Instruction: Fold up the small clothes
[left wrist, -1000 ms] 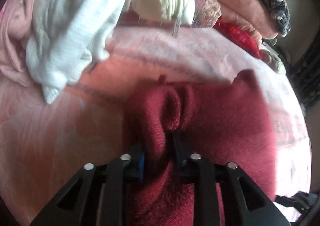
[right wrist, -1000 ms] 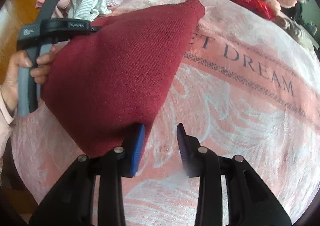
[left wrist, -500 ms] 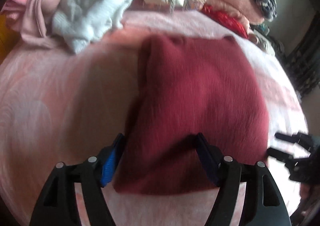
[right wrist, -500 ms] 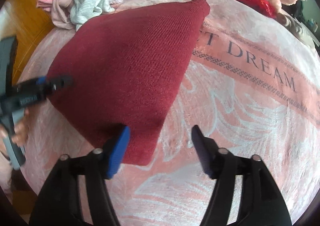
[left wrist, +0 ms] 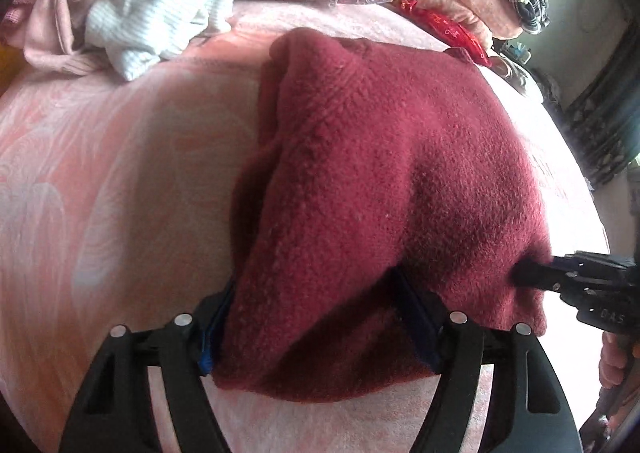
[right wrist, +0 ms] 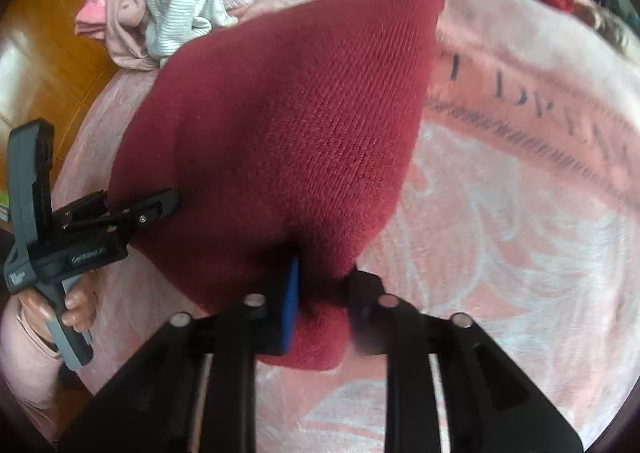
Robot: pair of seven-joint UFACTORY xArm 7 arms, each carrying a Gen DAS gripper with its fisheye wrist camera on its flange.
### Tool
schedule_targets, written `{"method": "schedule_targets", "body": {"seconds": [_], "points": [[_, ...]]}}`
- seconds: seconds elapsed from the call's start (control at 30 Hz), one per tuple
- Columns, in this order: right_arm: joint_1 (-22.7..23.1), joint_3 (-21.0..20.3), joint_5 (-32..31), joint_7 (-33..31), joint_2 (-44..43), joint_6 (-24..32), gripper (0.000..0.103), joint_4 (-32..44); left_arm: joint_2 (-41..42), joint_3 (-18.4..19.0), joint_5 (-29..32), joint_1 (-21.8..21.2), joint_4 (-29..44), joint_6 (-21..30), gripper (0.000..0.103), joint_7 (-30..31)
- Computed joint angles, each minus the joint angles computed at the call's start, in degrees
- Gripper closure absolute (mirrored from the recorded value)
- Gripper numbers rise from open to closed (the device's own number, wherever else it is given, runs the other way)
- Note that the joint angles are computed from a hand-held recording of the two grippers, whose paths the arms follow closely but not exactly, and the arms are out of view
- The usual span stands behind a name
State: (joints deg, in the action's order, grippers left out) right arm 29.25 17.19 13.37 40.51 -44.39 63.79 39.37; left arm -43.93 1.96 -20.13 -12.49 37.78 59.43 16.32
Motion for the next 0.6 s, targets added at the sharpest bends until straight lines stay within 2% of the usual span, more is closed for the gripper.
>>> {"method": "schedule_targets", "body": {"seconds": [0.17,0.4,0.6], "points": [[-0.4,3.2,-4.4,1.0,-0.1,3.7,0.093,2.5,-1.4,-0.3,0.7,-0.2,-0.4,0.6,0.031,0.4],[-0.4,3.0,-5.6,1.6,-4.0,6.8,0.095,1.7,-2.9,-0.5,0.3,-1.0,-0.5,2.0,0.034,0.7],[-0.3,3.6,-5.4,1.5,-2.6,6.1,0.095,-0.7,-3.0,-2.0,1.6,-1.5,-2.3,-0.4,0.031,0.5]]}}
